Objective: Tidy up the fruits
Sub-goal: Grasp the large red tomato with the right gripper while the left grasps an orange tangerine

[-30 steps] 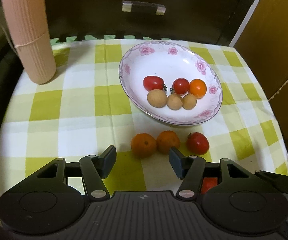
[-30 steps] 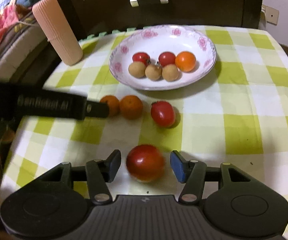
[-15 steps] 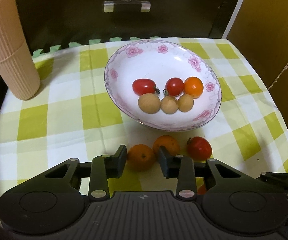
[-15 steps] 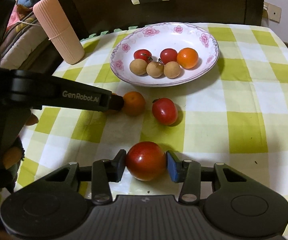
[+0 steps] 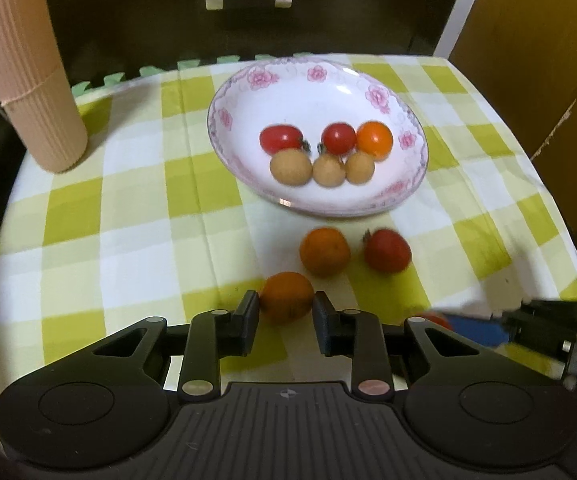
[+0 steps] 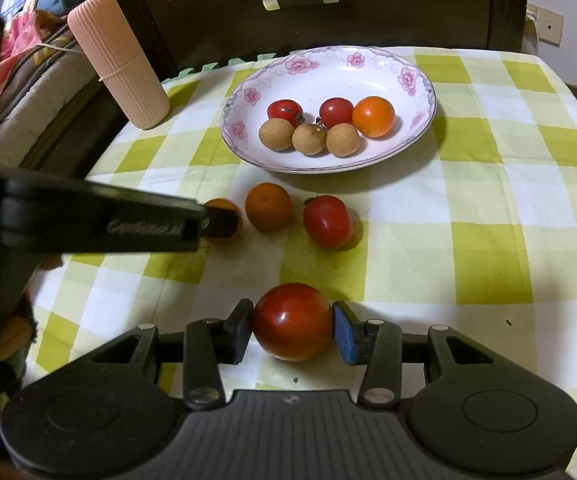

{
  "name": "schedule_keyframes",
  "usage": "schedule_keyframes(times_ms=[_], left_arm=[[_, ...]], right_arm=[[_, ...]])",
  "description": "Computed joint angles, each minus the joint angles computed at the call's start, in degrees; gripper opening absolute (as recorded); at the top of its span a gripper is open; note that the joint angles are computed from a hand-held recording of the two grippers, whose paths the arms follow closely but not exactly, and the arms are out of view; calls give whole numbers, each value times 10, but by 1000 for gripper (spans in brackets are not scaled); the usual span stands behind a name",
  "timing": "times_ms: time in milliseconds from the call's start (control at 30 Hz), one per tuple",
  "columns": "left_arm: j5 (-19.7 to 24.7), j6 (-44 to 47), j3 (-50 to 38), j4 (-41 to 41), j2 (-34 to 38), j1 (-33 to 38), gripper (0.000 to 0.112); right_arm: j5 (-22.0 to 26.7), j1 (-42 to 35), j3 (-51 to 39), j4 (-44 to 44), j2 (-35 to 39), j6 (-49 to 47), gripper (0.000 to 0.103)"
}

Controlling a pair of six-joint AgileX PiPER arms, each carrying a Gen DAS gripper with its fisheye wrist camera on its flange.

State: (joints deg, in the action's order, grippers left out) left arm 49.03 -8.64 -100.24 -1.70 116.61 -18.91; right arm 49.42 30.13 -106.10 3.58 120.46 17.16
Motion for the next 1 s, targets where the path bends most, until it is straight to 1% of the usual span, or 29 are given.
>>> schedule_keyframes(times_ms=[100, 167, 300, 467, 667, 767, 900, 1000], left_arm=[[2, 6, 21, -2, -16, -3, 30], [2, 12, 36, -9, -28, -5, 30], [-8, 8, 62, 4, -45, -11, 30], [-17, 2, 62, 20, -39, -17, 41], [-32, 10, 64, 35, -32, -29, 47], [-31, 3, 59, 57, -22, -36, 49], [-28, 6, 51, 55, -14, -36, 49], [-30, 6, 51, 58, -15, -37, 47]], right_arm=[[-4, -1, 13, -1, -11, -1, 41], [-7, -1, 21, -5, -19, 0, 41], [-12, -2, 44, -11, -38, -1, 41], [-15, 3, 58, -25, -48, 0, 41], [-22, -2, 61, -15, -47, -8, 41], [-19, -4, 59, -6, -44, -17, 41], [-18, 0, 61, -21, -39, -12, 41], [-23, -5, 63, -10, -37, -21, 41]])
